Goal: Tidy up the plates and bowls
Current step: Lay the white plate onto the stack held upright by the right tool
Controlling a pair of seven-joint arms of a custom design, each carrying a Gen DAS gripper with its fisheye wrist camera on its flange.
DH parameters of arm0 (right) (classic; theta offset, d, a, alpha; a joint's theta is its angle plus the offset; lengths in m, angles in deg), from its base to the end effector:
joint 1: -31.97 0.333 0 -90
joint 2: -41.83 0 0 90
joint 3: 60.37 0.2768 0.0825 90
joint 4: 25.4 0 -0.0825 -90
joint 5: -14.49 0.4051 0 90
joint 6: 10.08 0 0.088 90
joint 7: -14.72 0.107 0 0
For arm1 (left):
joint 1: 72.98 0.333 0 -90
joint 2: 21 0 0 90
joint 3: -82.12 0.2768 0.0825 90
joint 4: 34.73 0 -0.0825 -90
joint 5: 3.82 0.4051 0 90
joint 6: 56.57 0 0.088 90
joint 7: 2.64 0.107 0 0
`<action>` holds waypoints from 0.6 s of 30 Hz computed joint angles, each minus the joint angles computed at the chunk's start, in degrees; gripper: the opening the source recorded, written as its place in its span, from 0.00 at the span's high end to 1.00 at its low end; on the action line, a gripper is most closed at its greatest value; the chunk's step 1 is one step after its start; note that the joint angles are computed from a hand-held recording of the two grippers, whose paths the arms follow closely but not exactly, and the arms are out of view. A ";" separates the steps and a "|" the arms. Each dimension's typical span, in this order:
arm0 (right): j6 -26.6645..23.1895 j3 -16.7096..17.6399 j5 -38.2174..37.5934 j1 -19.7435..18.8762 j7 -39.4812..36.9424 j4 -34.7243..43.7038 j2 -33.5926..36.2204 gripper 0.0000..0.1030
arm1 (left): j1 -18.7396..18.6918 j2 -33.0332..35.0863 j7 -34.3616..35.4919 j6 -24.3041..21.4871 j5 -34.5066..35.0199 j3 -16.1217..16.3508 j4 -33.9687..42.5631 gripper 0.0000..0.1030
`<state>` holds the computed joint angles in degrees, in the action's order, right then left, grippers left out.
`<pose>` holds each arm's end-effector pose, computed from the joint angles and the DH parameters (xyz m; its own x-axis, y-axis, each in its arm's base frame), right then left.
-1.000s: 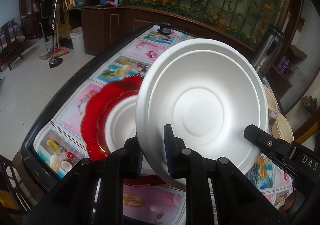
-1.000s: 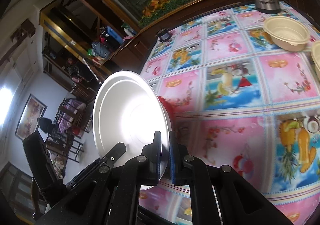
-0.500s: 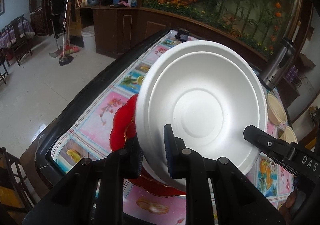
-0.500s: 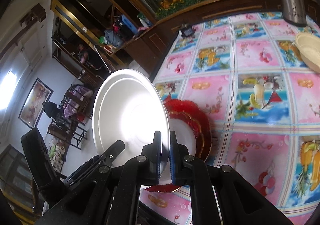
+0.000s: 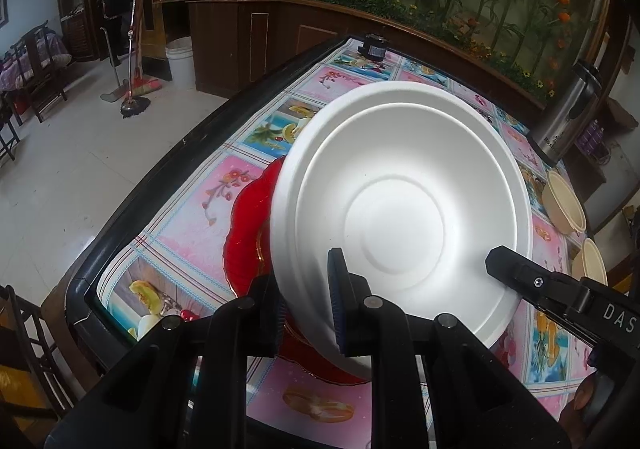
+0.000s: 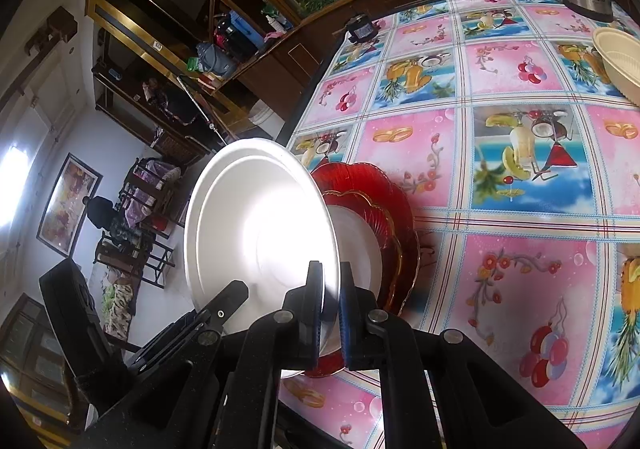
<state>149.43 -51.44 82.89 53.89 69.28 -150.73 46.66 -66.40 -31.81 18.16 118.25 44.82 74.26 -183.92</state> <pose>0.5188 0.2608 0.3319 0.2335 -0.7894 -0.5677 -0.8981 0.0486 -0.4371 0.4732 -0.0676 0.3186 0.2982 -0.9436 0.1439 -0.7281 -0.3224 -0.6049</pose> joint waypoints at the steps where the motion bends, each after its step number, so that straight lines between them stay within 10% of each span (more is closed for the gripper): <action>1: -0.05 -0.01 -0.08 0.00 0.04 0.05 0.06 0.93 | -0.24 0.07 0.45 -0.13 -0.52 0.19 0.04 0.84; 18: -0.46 0.19 -2.25 -0.05 2.14 0.80 1.25 0.93 | -0.45 1.60 2.66 -0.59 -2.16 0.66 0.42 0.84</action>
